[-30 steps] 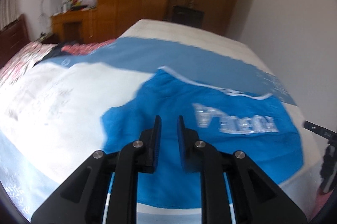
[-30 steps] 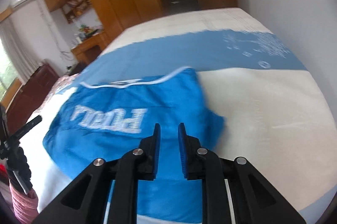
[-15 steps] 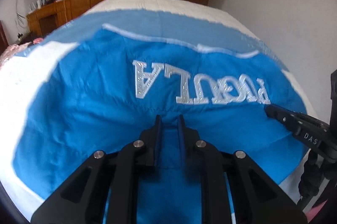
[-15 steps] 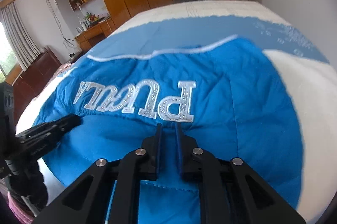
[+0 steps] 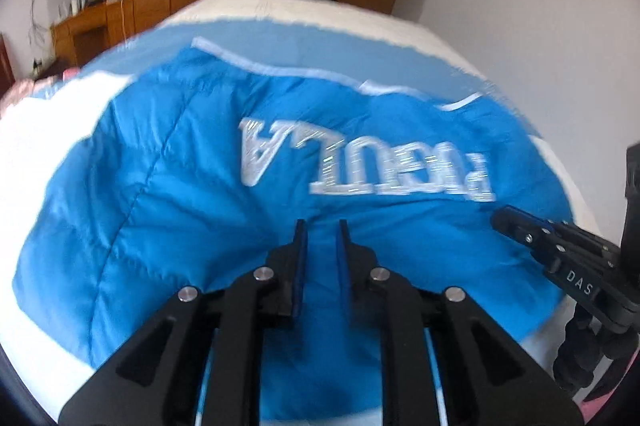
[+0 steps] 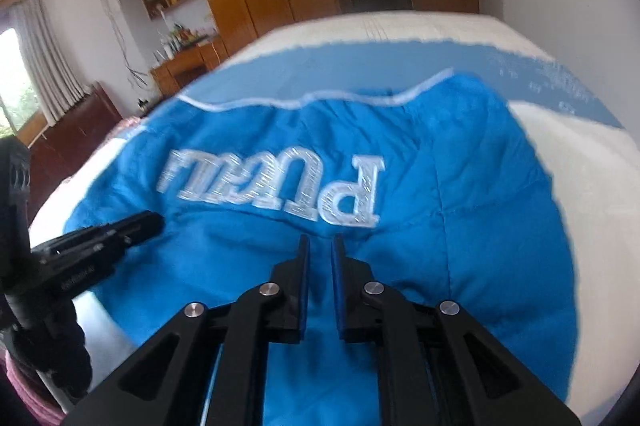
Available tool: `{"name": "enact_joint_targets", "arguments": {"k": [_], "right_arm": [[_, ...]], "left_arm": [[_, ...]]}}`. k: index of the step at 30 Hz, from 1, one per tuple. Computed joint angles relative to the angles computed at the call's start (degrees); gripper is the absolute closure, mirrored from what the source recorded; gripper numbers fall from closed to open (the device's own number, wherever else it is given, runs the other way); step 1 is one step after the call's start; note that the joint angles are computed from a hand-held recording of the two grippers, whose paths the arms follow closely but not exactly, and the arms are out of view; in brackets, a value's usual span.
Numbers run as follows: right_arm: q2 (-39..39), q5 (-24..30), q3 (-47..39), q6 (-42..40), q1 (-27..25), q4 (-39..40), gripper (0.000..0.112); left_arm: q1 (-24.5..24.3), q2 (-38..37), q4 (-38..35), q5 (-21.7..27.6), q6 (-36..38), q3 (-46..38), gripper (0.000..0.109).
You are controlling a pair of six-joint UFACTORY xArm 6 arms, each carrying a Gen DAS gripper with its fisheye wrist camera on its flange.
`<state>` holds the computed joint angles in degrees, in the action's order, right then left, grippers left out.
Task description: Fold large clothes
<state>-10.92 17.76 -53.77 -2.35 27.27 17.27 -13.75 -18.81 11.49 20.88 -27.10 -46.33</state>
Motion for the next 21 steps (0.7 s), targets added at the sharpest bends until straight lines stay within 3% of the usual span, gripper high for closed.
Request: {"name": "enact_joint_targets", "arguments": {"k": [3, 7, 13, 18, 21], "right_arm": [[-1.5, 1.2, 0.6, -4.4, 1.4, 4.3, 0.102], [-0.1, 0.4, 2.0, -0.1, 2.1, -1.3, 0.104], [2.0, -2.1, 3.0, 2.5, 2.6, -4.9, 0.104], [2.3, -2.1, 2.9, -1.6, 2.5, 1.0, 0.104], [2.2, -2.2, 2.9, -0.7, 2.6, -0.1, 0.105]], "left_arm": [[-2.2, -1.5, 1.6, -0.1, -0.2, 0.7, 0.094], [-3.1, 0.9, 4.2, 1.0, -1.5, 0.2, 0.093], [-2.4, 2.9, 0.3, -0.1, 2.1, 0.6, 0.093], [-2.0, 2.6, -5.8, -1.3, 5.9, 1.6, 0.093], [-2.1, 2.6, -2.0, -1.2, 2.5, 1.5, 0.093]]}}
